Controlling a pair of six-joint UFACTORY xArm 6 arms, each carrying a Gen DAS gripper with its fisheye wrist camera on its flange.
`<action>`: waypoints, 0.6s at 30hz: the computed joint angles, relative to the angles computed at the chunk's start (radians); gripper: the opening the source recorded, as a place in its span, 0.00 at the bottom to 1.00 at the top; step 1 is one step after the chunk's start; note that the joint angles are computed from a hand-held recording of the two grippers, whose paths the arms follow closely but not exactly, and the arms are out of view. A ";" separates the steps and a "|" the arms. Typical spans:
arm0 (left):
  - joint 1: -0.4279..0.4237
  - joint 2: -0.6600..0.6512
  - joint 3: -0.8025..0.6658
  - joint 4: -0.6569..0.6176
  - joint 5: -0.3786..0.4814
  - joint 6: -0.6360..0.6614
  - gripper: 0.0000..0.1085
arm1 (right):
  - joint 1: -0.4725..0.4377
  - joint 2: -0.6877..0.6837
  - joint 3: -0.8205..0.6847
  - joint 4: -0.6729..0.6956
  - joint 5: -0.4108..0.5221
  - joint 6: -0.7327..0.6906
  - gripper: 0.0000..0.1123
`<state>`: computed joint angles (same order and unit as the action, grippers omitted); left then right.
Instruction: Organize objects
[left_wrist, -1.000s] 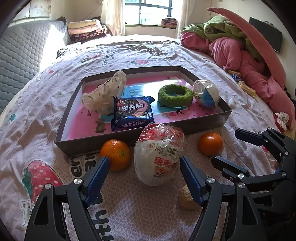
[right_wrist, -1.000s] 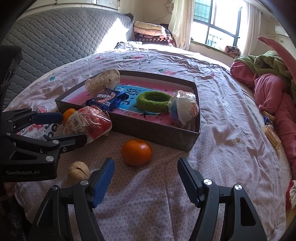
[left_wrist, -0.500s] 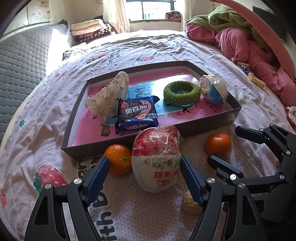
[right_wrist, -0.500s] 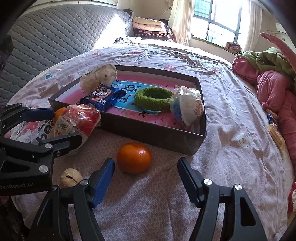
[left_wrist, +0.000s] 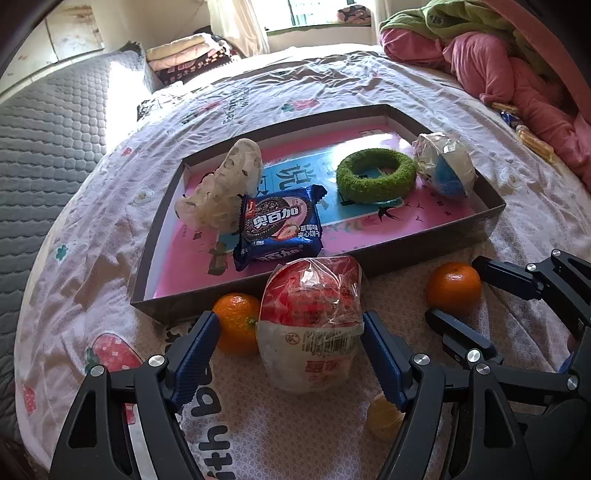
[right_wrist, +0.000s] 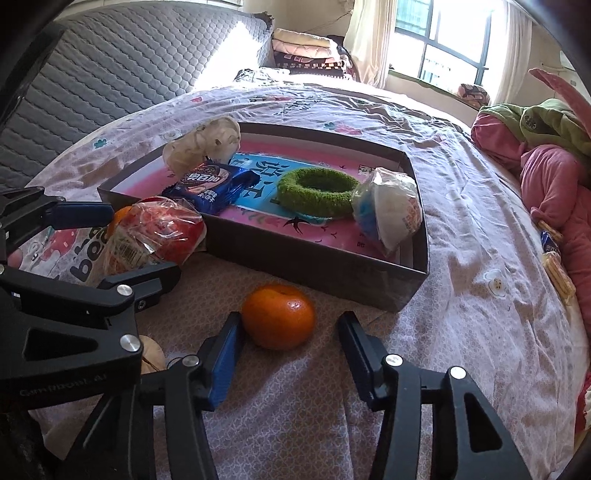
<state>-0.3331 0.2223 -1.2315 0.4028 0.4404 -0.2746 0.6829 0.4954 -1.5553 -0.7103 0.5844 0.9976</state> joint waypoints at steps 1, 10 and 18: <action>0.000 0.001 -0.002 0.018 0.003 -0.018 0.70 | 0.002 0.000 -0.001 -0.006 0.001 -0.003 0.43; 0.005 -0.038 0.050 -0.212 -0.058 0.173 0.51 | -0.006 -0.021 0.026 -0.018 -0.030 0.029 0.38; 0.008 -0.054 0.069 -0.450 -0.069 0.350 0.51 | -0.012 -0.027 0.034 -0.018 -0.045 0.048 0.38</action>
<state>-0.3251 0.1687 -1.1629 -0.0467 0.3715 0.0757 0.6714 0.4684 -1.5211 -0.7280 0.5394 1.0457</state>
